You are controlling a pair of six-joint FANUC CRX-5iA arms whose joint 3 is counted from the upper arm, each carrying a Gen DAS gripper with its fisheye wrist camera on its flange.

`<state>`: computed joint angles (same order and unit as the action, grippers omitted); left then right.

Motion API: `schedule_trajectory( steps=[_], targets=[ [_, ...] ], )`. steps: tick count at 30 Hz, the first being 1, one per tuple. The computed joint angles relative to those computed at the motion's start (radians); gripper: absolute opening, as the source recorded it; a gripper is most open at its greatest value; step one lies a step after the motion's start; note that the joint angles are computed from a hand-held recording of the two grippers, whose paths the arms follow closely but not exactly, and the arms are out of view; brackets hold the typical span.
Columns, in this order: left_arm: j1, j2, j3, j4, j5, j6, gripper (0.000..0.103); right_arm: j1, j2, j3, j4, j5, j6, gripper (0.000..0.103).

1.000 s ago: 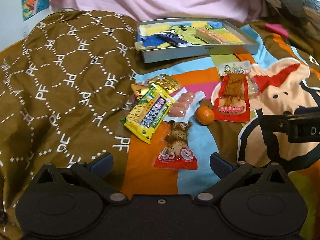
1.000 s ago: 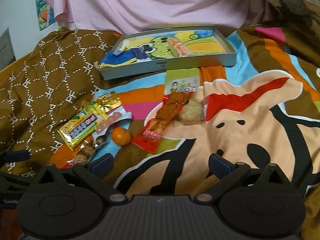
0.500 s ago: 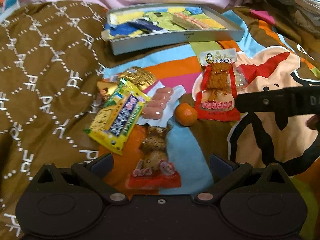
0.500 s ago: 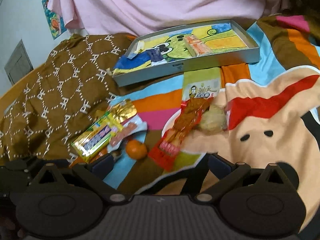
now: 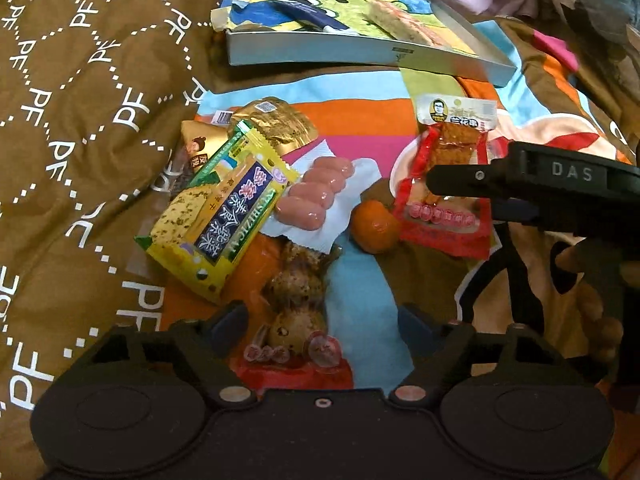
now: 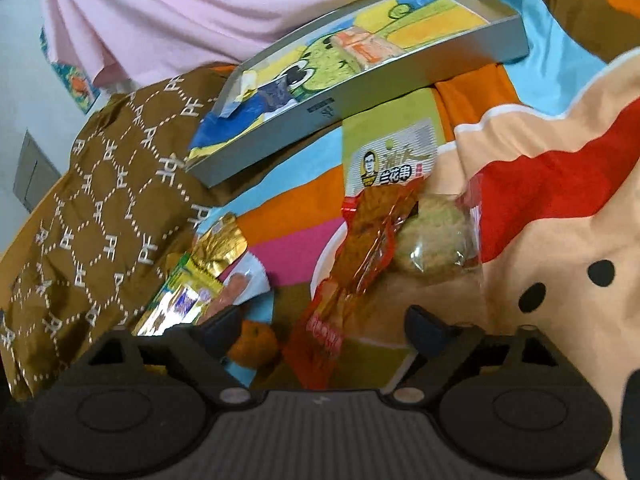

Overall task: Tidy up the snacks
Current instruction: 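Move left tool to the quail-egg pack while right tool moves to the red spicy-strip pack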

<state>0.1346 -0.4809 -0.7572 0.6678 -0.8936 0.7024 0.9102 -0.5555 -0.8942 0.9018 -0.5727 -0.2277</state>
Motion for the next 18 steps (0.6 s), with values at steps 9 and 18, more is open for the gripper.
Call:
schedule_trajectory(
  steps=[9,18],
  targets=[
    [-0.026,0.065,0.061,-0.054,0.033,0.147,0.055,-0.084,0.014,-0.044,0.121,0.119,-0.130,0.065],
    [-0.073,0.060,0.092,-0.149,0.035,0.178,0.055,-0.086,0.053,-0.019,0.108,0.104,-0.140,0.033]
  ],
)
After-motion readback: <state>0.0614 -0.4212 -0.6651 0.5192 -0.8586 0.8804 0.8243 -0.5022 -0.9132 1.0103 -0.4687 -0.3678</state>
